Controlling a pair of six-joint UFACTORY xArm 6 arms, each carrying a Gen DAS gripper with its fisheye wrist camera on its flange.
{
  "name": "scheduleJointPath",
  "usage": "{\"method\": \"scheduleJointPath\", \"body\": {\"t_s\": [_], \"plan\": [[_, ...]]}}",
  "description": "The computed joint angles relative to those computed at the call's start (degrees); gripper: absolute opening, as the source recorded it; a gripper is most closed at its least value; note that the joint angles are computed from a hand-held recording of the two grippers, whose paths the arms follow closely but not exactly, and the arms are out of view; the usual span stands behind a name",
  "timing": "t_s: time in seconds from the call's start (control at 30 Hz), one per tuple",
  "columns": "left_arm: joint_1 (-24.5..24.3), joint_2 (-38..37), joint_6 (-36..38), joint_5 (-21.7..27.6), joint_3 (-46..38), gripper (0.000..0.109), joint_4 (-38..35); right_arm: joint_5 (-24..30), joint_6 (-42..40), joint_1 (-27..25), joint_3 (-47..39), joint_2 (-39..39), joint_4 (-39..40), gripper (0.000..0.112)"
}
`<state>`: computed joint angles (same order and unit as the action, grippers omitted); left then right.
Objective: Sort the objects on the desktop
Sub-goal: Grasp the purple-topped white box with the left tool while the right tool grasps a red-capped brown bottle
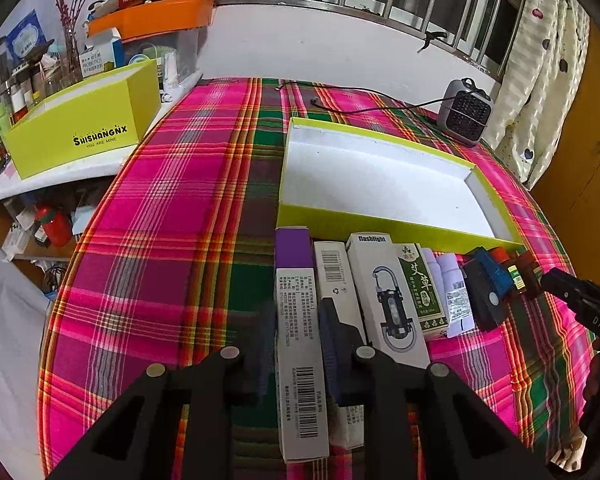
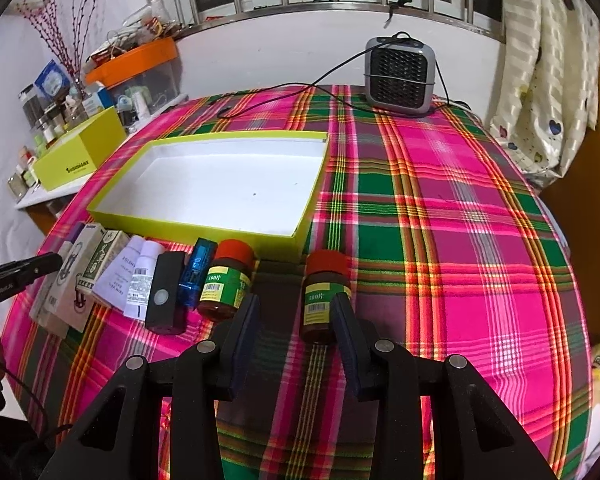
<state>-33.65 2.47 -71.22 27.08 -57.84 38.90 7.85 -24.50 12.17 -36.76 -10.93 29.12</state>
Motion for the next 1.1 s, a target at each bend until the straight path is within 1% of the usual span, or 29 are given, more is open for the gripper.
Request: {"method": "scheduleJointPath", "body": {"t_s": [0.4, 0.57, 0.83, 1.03, 1.1], "plan": [[-0.42, 0.58, 0.47, 1.69, -1.17, 0.023, -0.95, -0.92, 0.19, -0.54, -1.20, 1.83, -0.32, 0.039], [-0.33, 0.72, 0.36, 2.03, -1.37, 0.023, -1.08, -0.45, 0.73, -0.96, -2.34, 3.40, -1.17, 0.039], [0.00, 0.50, 1.06, 1.43, -0.49, 0.023, -2.25, 0.91, 1.52, -1.30, -3.94, 5.97, -2.36, 0.039], [0.24, 0.52, 1.90, -0.09, 0.07, 0.023, -2.71, 1.27, 4.96, -1.58, -4.10, 6.55, -6.17, 0.039], [0.28, 0.43, 1.95, -0.41, 0.27, 0.023, -2.55, 1.39, 5.29, -1.61, -4.03, 6.57, -6.58, 0.037]]}}
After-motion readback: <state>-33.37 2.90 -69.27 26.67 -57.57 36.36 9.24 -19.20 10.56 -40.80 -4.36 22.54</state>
